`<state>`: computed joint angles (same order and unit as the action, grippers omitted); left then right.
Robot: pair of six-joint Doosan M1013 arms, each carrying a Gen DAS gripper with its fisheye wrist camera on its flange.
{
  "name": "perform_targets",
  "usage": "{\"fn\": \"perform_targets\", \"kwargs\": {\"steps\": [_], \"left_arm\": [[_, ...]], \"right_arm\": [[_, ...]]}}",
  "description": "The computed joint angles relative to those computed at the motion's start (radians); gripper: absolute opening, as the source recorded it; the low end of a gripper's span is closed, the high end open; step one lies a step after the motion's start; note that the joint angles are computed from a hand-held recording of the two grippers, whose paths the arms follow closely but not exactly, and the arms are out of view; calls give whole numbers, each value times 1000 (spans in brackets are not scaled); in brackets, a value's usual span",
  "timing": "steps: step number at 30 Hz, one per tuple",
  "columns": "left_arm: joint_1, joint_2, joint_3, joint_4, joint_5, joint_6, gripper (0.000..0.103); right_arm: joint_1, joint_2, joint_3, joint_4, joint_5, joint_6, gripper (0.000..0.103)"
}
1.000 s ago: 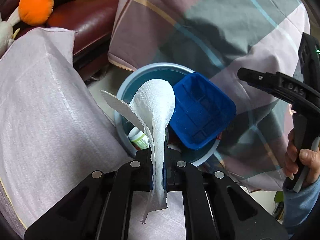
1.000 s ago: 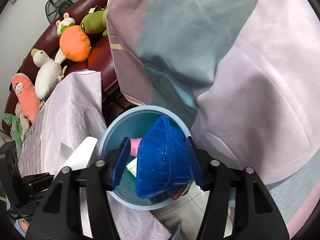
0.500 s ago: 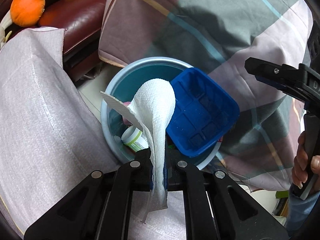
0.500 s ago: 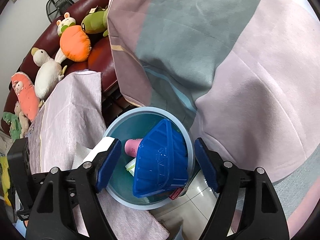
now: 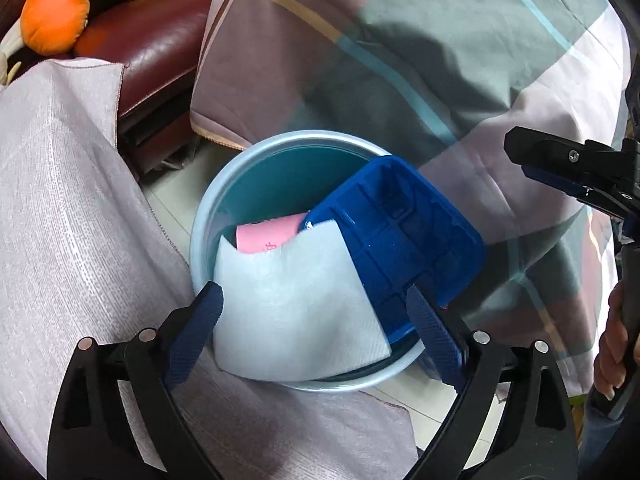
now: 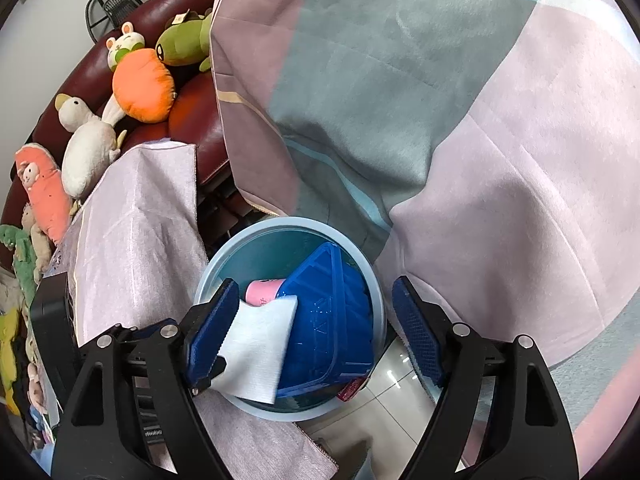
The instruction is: Collect trash
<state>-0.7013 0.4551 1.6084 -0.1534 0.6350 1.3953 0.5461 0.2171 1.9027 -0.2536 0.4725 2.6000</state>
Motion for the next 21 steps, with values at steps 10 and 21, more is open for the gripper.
{"fn": "perform_targets", "kwargs": {"steps": [10, 21], "left_arm": [[11, -13, 23, -4, -4, -5, 96], [22, -71, 70, 66, -12, -125, 97]], "right_arm": [[6, 16, -25, 18, 31, -21, 83], [39, 16, -52, 48, 65, -73, 96]]}}
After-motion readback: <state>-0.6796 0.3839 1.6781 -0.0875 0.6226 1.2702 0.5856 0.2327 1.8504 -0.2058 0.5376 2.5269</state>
